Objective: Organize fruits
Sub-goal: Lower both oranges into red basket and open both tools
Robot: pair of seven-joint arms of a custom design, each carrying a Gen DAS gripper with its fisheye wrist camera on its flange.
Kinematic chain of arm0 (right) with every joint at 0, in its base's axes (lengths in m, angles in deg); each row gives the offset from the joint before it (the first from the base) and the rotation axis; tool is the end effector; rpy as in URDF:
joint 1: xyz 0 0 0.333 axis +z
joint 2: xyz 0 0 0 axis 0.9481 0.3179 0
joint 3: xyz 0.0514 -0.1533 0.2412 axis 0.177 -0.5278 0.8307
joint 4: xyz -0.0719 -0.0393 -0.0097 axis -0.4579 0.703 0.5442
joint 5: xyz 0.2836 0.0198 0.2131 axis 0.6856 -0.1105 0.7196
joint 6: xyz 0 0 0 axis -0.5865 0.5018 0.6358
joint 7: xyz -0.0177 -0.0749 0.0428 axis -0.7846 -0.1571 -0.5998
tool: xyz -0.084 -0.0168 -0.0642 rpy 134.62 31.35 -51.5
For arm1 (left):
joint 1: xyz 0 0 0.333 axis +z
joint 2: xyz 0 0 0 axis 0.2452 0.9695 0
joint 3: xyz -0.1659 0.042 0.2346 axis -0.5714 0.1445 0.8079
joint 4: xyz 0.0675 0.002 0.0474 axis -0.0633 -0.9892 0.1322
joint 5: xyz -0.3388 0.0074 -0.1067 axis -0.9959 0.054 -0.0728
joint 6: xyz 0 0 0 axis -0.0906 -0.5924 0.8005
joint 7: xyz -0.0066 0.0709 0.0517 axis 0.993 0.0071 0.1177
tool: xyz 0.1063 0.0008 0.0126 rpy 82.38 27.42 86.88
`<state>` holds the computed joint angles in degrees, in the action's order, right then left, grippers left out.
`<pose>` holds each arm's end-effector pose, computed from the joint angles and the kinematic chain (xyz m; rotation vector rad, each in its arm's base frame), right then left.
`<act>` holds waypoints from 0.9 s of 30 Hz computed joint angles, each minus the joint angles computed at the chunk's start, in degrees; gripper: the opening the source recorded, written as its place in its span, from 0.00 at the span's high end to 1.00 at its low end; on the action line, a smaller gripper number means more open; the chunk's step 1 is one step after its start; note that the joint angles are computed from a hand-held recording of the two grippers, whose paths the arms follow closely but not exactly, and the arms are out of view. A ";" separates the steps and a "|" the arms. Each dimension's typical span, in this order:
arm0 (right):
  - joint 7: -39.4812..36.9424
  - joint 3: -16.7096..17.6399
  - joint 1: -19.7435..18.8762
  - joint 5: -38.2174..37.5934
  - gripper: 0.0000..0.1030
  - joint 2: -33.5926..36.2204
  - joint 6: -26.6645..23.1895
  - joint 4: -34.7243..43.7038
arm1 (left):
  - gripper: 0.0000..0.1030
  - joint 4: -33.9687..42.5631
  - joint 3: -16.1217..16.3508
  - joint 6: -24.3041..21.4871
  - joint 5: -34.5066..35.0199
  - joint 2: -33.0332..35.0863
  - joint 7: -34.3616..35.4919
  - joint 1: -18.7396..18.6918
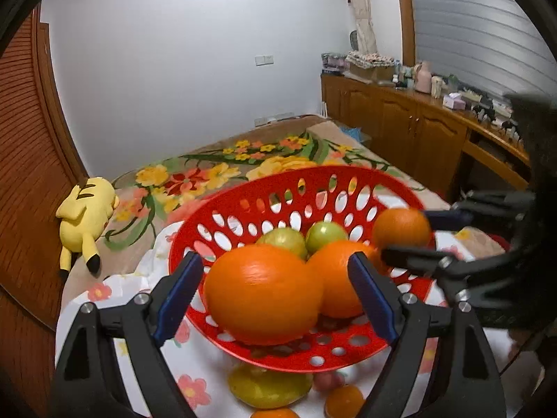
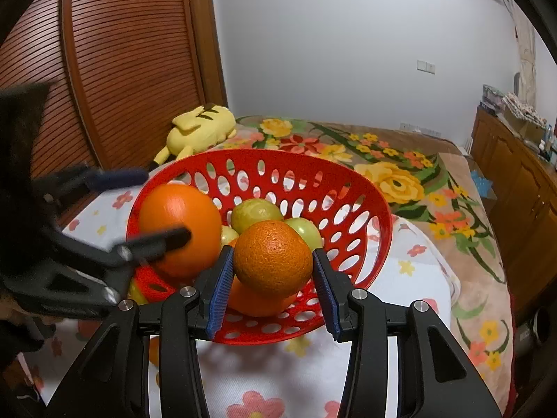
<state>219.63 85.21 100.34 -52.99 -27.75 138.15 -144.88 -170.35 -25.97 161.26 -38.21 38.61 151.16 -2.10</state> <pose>0.4713 0.3698 0.5377 -1.8392 1.4548 -0.6129 0.5052 -0.2898 0.5566 -1.1786 2.1563 -0.9883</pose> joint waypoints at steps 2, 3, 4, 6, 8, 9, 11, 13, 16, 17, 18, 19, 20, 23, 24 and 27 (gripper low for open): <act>0.16 -0.11 -0.06 -0.12 0.56 0.00 0.26 0.05 | 0.17 0.20 -0.27 -0.25 -2.85 -0.18 2.11 0.22; 0.52 -0.18 -0.04 -0.46 0.56 -0.04 0.36 0.03 | 0.17 0.35 -0.29 -0.40 -4.31 -0.11 3.28 0.42; 0.74 -0.21 -0.04 -0.64 0.56 -0.05 0.43 0.02 | 0.17 0.44 -0.32 -0.62 -5.89 -0.09 4.51 0.61; 0.96 -0.27 -0.06 -0.94 0.56 0.06 0.48 0.16 | 0.17 0.41 -0.30 -0.85 -7.72 -0.07 5.79 0.79; 0.83 -0.34 -0.09 -1.07 0.56 0.46 0.10 0.67 | 0.17 0.02 -0.30 -0.88 -9.99 -0.17 7.17 1.05; 0.88 -0.41 -0.07 -1.21 0.56 0.74 -0.12 1.02 | 0.17 -0.24 -0.39 -0.84 -11.32 -0.30 7.98 1.12; 0.65 -0.60 -0.14 -1.09 0.56 1.23 -0.53 1.65 | 0.17 -0.70 -0.45 -1.00 -13.94 -0.53 9.68 1.33; 0.45 -0.86 -0.18 -1.06 0.56 1.83 -1.17 2.38 | 0.17 -0.94 -0.48 -1.11 -15.94 -0.64 11.00 1.46; -0.22 -1.17 -0.19 -0.56 0.56 3.04 -2.35 3.94 | 0.17 -1.19 -0.39 -1.07 -18.97 -0.75 13.16 1.81; -0.33 -1.29 -0.15 -0.46 0.56 3.40 -2.66 4.39 | 0.17 -1.37 -0.35 -0.95 -19.67 -0.86 13.57 1.90; -0.43 -1.40 -0.09 -0.36 0.56 3.69 -2.91 4.76 | 0.17 -1.48 -0.28 -0.80 -19.80 -0.94 13.54 1.95; -0.36 -1.52 -0.02 -0.36 0.56 3.93 -3.01 4.98 | 0.17 -1.71 -0.24 -0.56 -20.07 -1.01 13.82 2.01; -0.37 -1.63 0.04 -0.32 0.56 4.18 -3.11 5.28 | 0.17 -2.07 -0.25 -0.38 -20.16 -1.25 13.86 2.00; -0.15 -1.94 0.32 -0.38 0.56 5.02 -3.56 6.34 | 0.17 -2.57 -0.17 -0.13 -20.36 -1.59 13.95 2.09; -0.06 -2.02 0.43 -0.44 0.56 4.93 -3.60 6.20 | 0.17 -2.79 -0.14 -0.06 -20.76 -1.76 14.29 2.15; 0.15 -2.26 0.75 -0.74 0.56 5.61 -4.25 7.15 | 0.17 -3.68 -0.09 0.25 -21.57 -2.40 14.86 2.28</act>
